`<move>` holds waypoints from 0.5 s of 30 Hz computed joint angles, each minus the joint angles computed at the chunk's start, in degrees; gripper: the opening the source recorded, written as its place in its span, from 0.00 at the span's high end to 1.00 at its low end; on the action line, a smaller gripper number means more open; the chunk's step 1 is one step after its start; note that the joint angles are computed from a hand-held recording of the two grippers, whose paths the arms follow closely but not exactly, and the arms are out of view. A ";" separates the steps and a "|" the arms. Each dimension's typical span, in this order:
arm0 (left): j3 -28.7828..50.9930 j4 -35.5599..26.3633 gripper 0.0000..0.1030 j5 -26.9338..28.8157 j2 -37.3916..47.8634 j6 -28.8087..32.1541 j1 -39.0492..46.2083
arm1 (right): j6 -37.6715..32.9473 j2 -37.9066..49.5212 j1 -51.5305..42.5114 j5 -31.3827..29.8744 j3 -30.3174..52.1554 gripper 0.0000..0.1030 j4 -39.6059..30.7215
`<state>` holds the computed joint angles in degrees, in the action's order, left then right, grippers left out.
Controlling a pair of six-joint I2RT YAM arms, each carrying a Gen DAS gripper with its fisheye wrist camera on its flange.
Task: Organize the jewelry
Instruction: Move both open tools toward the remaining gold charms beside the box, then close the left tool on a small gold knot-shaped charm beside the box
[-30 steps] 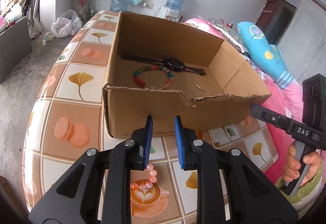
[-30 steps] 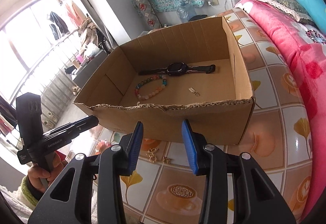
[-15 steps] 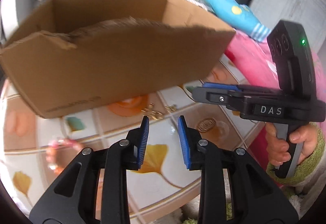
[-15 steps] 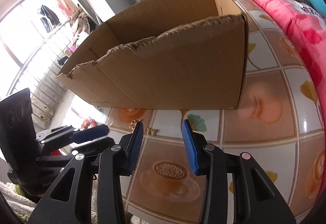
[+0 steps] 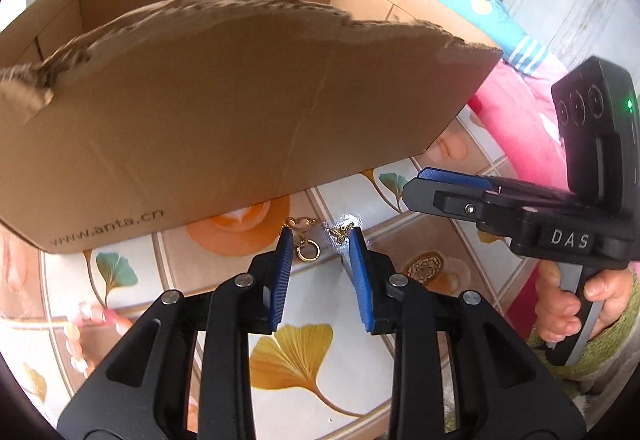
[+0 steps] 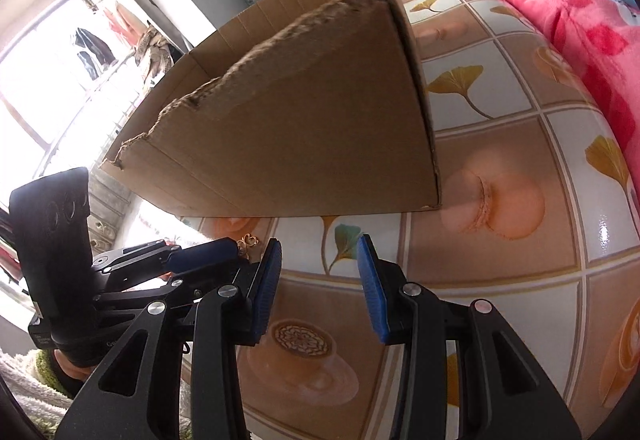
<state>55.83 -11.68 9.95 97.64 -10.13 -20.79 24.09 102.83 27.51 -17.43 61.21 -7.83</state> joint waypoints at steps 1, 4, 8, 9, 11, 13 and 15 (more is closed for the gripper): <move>0.33 -0.37 0.74 -1.11 0.13 0.58 -0.55 | 0.12 0.06 -0.17 -0.18 -0.21 0.62 0.31; 0.88 -1.44 0.78 -3.94 0.15 2.36 -1.42 | 0.62 0.13 -0.56 -0.91 -0.71 0.62 1.07; 1.26 -2.78 0.87 -8.19 0.03 4.30 -2.51 | 1.07 0.15 -0.62 -1.24 -1.39 0.62 1.87; 1.54 -2.97 0.90 -8.81 0.28 4.45 -2.69 | 1.10 0.01 -0.76 -1.43 -1.76 0.62 2.21; 1.73 -3.57 0.91 -9.07 0.20 4.79 -2.67 | 1.03 -0.22 -0.99 -1.64 -2.30 0.62 2.62; 1.64 -3.82 0.91 -9.28 0.02 4.68 -3.02 | 1.00 -0.24 -1.13 -1.75 -2.64 0.62 3.02; 1.64 -4.12 0.91 -9.82 -0.09 4.38 -3.80 | 1.27 -0.41 -0.83 -1.60 -3.36 0.62 3.75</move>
<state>57.47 -15.80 0.13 97.55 -5.75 -24.59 25.36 102.42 26.68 -19.03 57.84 -4.08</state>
